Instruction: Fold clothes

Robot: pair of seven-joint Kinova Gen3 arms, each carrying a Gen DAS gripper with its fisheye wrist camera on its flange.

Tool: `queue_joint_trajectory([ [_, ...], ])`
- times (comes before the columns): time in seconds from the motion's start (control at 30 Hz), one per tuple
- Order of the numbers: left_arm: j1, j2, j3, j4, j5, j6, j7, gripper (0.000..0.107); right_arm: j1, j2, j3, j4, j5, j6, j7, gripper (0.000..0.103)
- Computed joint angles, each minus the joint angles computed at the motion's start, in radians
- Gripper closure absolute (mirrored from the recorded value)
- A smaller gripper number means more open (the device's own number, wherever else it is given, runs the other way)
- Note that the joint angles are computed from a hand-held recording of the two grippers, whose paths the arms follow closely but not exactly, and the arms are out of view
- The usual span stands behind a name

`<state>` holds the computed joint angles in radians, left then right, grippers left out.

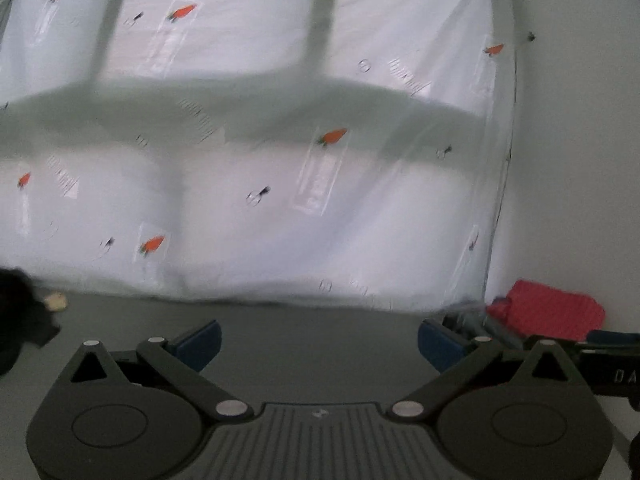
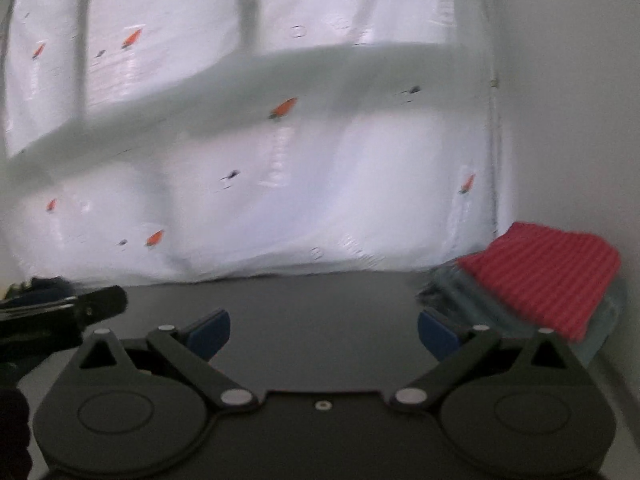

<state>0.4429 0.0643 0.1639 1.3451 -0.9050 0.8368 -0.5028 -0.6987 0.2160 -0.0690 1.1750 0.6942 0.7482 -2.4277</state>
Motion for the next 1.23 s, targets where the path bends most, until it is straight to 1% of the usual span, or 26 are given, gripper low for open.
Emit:
queue_joint_trajectory([
  [0.1, -0.032, -0.083, 0.005, 0.063, 0.080, 0.020, -0.057, 0.005, -0.076, -0.022, -0.022, 0.026, 0.054, 0.053, -0.068, 0.001],
  [0.23, -0.085, -0.183, 0.017, 0.141, 0.187, 0.053, -0.145, 0.005, -0.167, -0.024, -0.069, 0.023, 0.105, 0.168, -0.138, 0.001],
  [0.3, -0.104, -0.241, 0.012, 0.182, 0.249, 0.063, -0.179, 0.005, -0.208, -0.032, -0.092, 0.031, 0.127, 0.219, -0.176, 0.001],
  [0.4, -0.124, -0.312, -0.001, 0.225, 0.344, 0.100, -0.227, 0.005, -0.267, -0.026, -0.125, 0.015, 0.141, 0.305, -0.216, 0.001],
  [0.47, -0.140, -0.352, 0.004, 0.252, 0.376, 0.130, -0.253, 0.005, -0.303, -0.017, -0.138, 0.002, 0.148, 0.355, -0.237, 0.001],
  [0.57, -0.171, -0.409, 0.025, 0.293, 0.397, 0.178, -0.288, 0.005, -0.362, 0.006, -0.149, -0.025, 0.159, 0.431, -0.252, 0.001],
  [0.63, -0.183, -0.443, 0.016, 0.308, 0.429, 0.200, -0.325, 0.005, -0.398, 0.017, -0.151, -0.040, 0.165, 0.467, -0.264, 0.001],
  [0.73, -0.202, -0.500, -0.006, 0.334, 0.481, 0.228, -0.373, 0.005, -0.446, 0.030, -0.151, -0.058, 0.171, 0.508, -0.282, 0.001],
  [0.9, -0.244, -0.560, -0.039, 0.361, 0.534, 0.247, -0.453, 0.005, -0.514, 0.057, -0.141, -0.085, 0.186, 0.555, -0.318, 0.001],
  [1.0, -0.265, -0.582, -0.064, 0.371, 0.567, 0.247, -0.506, 0.005, -0.543, 0.072, -0.132, -0.103, 0.192, 0.572, -0.330, 0.001],
  [1.23, -0.323, -0.608, -0.085, 0.373, 0.630, 0.238, -0.618, 0.005, -0.589, 0.106, -0.104, -0.157, 0.201, 0.602, -0.317, 0.001],
])
